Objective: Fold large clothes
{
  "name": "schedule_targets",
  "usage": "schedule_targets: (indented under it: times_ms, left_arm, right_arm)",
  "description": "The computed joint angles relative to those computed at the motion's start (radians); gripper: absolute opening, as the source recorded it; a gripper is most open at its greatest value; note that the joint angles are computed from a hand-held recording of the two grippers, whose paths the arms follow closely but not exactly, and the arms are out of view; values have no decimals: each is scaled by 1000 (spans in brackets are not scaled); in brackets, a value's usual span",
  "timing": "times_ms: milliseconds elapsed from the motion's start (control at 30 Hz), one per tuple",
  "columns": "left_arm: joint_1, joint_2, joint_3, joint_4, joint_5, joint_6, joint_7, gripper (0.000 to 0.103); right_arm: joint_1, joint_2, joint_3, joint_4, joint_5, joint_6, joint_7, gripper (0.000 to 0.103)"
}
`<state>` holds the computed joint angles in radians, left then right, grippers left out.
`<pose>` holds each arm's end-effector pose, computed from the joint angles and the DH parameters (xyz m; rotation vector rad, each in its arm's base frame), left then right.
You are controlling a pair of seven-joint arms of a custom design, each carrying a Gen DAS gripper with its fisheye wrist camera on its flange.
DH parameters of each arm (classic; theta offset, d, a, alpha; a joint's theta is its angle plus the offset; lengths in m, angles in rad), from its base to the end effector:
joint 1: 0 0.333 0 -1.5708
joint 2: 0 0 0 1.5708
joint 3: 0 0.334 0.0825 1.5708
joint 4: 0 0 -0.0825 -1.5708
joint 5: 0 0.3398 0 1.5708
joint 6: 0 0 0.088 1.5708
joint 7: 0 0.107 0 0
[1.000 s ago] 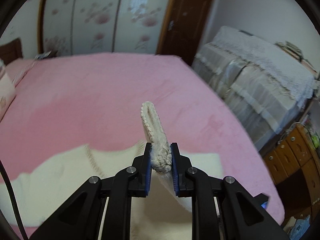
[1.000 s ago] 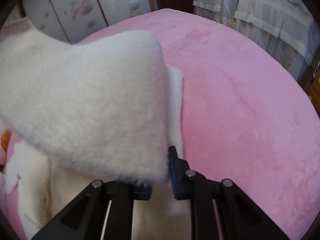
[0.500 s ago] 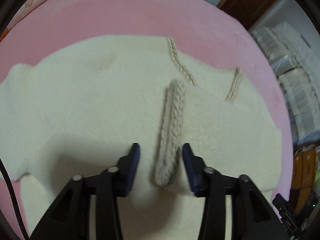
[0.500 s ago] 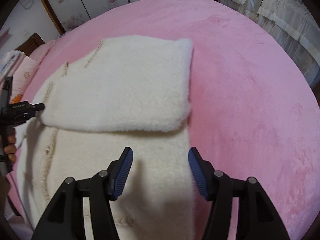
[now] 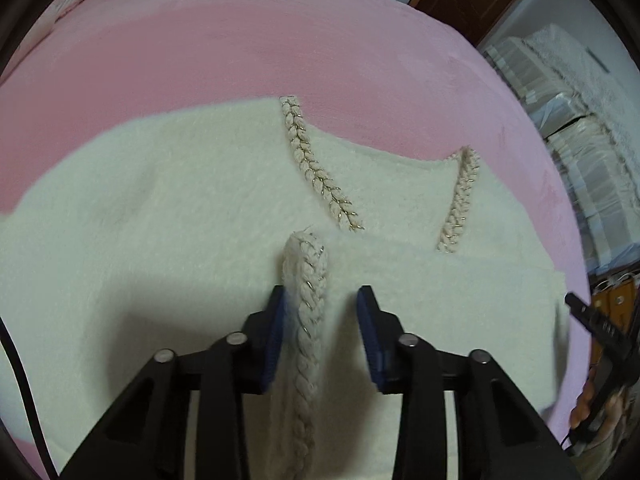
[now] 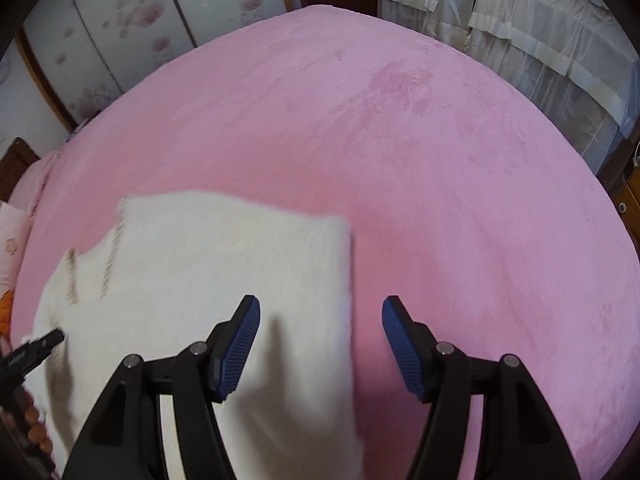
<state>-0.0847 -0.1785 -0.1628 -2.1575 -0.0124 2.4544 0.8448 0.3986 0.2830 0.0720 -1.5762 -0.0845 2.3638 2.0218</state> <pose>0.4779 -0.1262 0.5611 -2.4902 1.5080 -0.6625 0.5830 0.2882 0.5624 -1.9371 1.8307 -0.2896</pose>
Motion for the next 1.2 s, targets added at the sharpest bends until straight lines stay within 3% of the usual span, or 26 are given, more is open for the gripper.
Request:
schedule_targets:
  times_ms: [100,167,233,300,367,400,500,567,633,700,800,833,900,967,1100,1200]
  left_arm:
    - [6,13,-19,28,83,-23,-30,13]
    - [9,8,-34,36,153,-16,-66,12]
    - [16,-24,-46,14,225,22,-120,12]
    - [29,-52,-61,-10,287,73,-191,12]
    - [43,-57,-75,-19,335,73,-253,12]
    - [40,-52,-70,-25,326,59,-259,12]
    - [16,-32,-34,-58,232,52,-222,15]
    - [14,-50,-26,-77,205,69,-226,20]
    - [9,-66,-20,-57,163,11,-213,24]
    - [16,-83,-37,-22,185,-56,-227,25]
    - [12,-131,-68,-4,235,-87,-255,32]
    - [7,-142,-77,4,240,-87,-260,34]
    - [-4,-157,-95,17,248,-77,-282,51]
    - [-7,-159,-121,23,271,-61,-328,56]
    - [-42,-111,-144,52,287,-98,-343,57]
    - [-60,-72,-153,48,314,-142,-377,57]
  right_arm:
    - [2,92,-10,109,-3,-93,26,61]
    - [-13,122,8,142,29,-88,-43,15]
    - [23,125,-14,171,-38,-82,-49,13]
    - [50,99,-31,143,-106,8,-44,13]
    - [66,88,-43,122,-157,70,-29,12]
    - [77,102,-53,135,-188,60,-18,12]
    - [93,181,-61,231,-219,-91,-35,20]
    - [78,173,-55,221,-187,-99,-27,30]
    - [46,122,-38,177,-116,-85,-11,38]
    - [10,44,-17,87,-46,-11,-26,39]
    - [-10,-63,5,-41,-3,89,-67,39]
    - [-6,-94,14,-73,-1,102,-81,39]
    - [8,-142,41,-126,22,126,-114,38]
    - [23,-173,73,-172,89,153,-166,38]
    - [68,-176,127,-212,245,167,-289,38]
    - [125,-145,131,-229,162,179,-270,38]
